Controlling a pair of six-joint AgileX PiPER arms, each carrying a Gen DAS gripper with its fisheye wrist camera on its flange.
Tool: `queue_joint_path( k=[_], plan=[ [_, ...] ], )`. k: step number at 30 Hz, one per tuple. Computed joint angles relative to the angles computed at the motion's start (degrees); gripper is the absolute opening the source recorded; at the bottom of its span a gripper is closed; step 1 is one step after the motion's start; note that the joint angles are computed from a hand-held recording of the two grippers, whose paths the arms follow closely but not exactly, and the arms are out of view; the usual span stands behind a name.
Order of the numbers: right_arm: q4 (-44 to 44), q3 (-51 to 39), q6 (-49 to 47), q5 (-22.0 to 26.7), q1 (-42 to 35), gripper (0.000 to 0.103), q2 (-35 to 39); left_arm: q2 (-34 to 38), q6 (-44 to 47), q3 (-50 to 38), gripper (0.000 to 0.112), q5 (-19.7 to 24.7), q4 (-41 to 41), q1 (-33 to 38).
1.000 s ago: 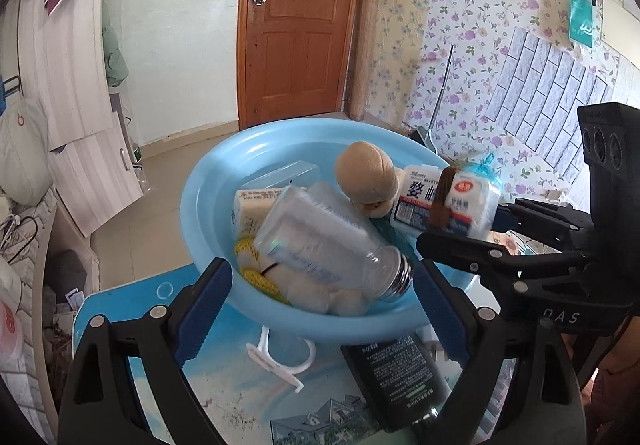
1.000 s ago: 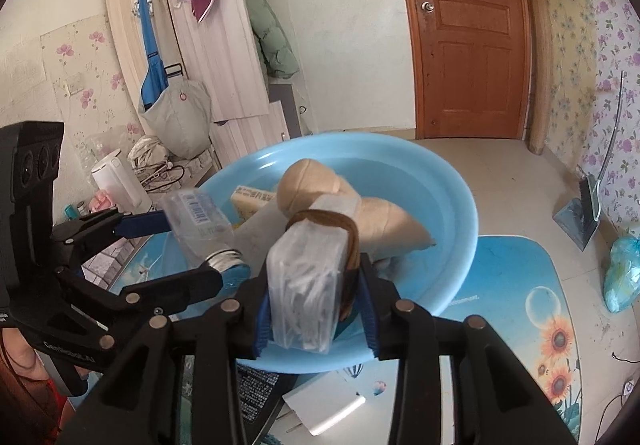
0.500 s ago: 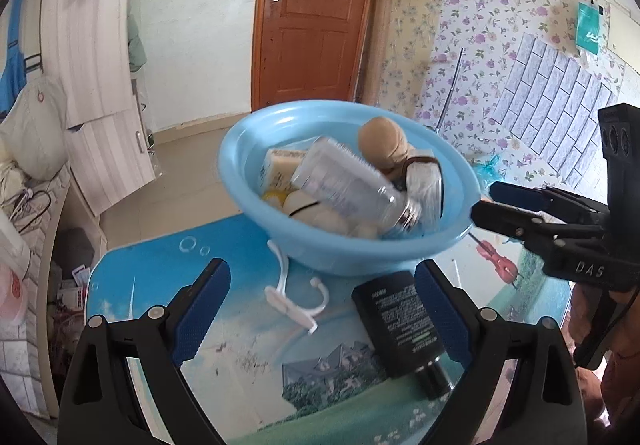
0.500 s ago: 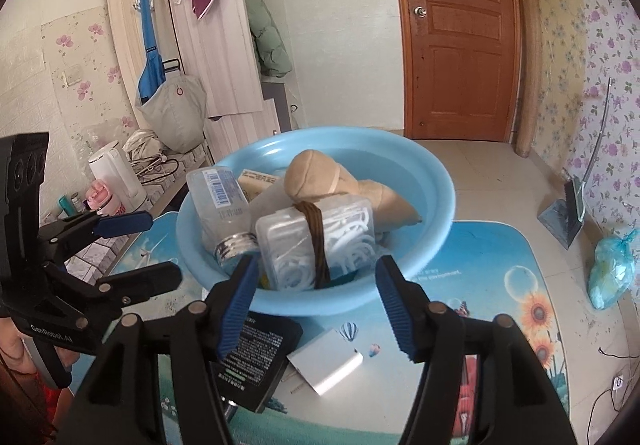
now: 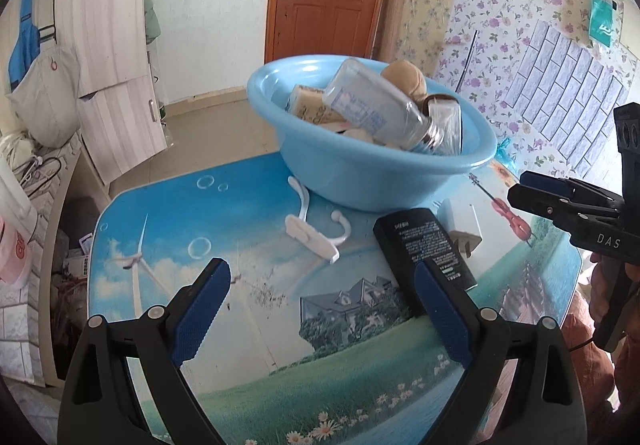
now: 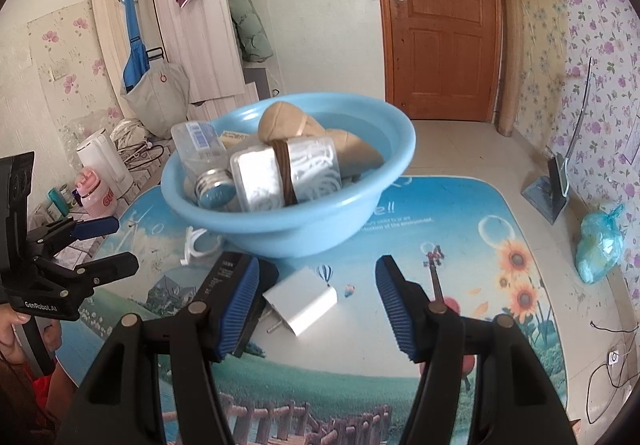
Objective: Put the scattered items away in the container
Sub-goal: 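Withdraw both grippers from the basin back over the table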
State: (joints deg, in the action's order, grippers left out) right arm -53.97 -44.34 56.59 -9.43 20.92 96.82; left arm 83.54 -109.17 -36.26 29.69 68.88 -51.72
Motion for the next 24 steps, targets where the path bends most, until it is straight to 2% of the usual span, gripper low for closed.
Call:
queue_joint_path(
  k=[10, 21, 24],
  plan=[
    [3.3, 0.8, -2.7, 0.0, 0.3, 0.061, 1.7, 1.3, -1.6, 0.9, 0.094, -2.1, 1.0, 1.4],
    [3.3, -0.4, -2.1, 0.8, 1.5, 0.066, 4.3, 3.7, -2.0, 1.2, 0.094, -4.7, 2.1, 3.7],
    [10.2, -0.7, -7.9, 1.3, 2.1, 0.081, 5.4, 4.9, -1.1, 0.7, 0.094, -5.2, 1.7, 4.6]
  ],
)
